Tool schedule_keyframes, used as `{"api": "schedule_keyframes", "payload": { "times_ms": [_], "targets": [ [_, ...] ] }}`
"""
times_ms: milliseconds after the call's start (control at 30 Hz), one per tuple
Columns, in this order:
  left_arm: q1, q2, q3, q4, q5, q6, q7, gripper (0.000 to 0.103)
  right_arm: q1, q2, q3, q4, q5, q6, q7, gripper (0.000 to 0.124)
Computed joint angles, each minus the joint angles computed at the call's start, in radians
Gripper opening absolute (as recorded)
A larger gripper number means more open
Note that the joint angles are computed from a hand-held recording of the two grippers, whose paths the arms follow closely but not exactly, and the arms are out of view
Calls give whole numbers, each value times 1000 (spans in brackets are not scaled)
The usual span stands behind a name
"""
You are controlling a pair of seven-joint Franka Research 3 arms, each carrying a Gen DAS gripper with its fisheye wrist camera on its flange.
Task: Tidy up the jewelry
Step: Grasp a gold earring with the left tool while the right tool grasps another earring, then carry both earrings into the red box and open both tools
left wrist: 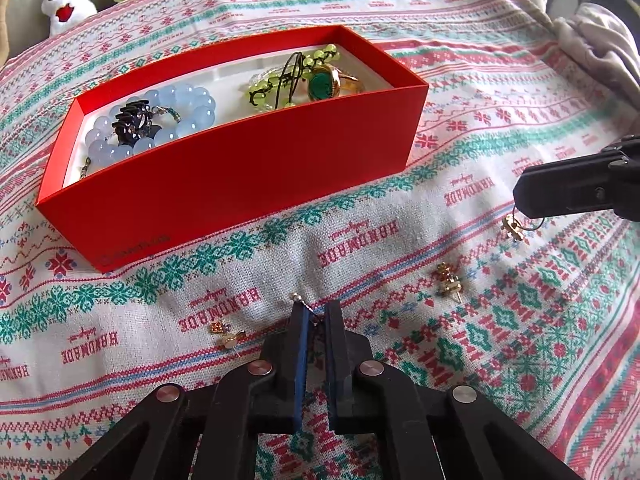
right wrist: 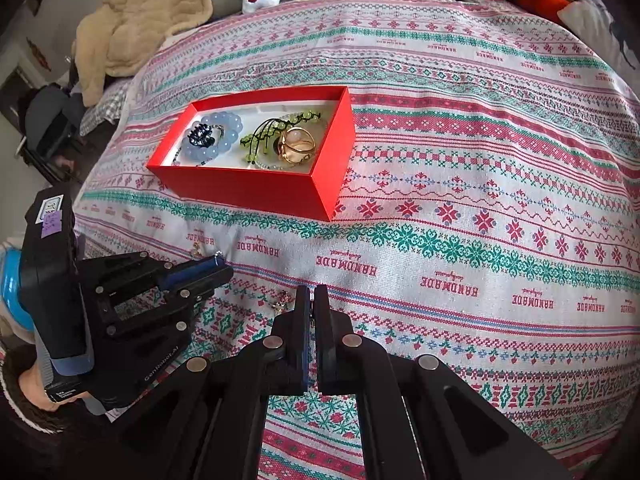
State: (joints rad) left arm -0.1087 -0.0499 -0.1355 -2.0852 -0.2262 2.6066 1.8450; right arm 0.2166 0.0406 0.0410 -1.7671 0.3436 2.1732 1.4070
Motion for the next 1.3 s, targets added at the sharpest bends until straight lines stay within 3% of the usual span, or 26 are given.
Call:
{"api": "schedule_keyframes", "payload": {
  "times_ms": [333,733,1300],
  "targets": [
    [-3,-34,15,-17,-60,-3,40,0,7,10,3,11,-17,13,22,1],
    [7,-31,31,56,-126,-24,31,0,11,57,6,89,12,31,52,1],
    [54,97,0,218,-127,-9,-3,1,19,187,28,237,102,127,79,2]
  ]
}}
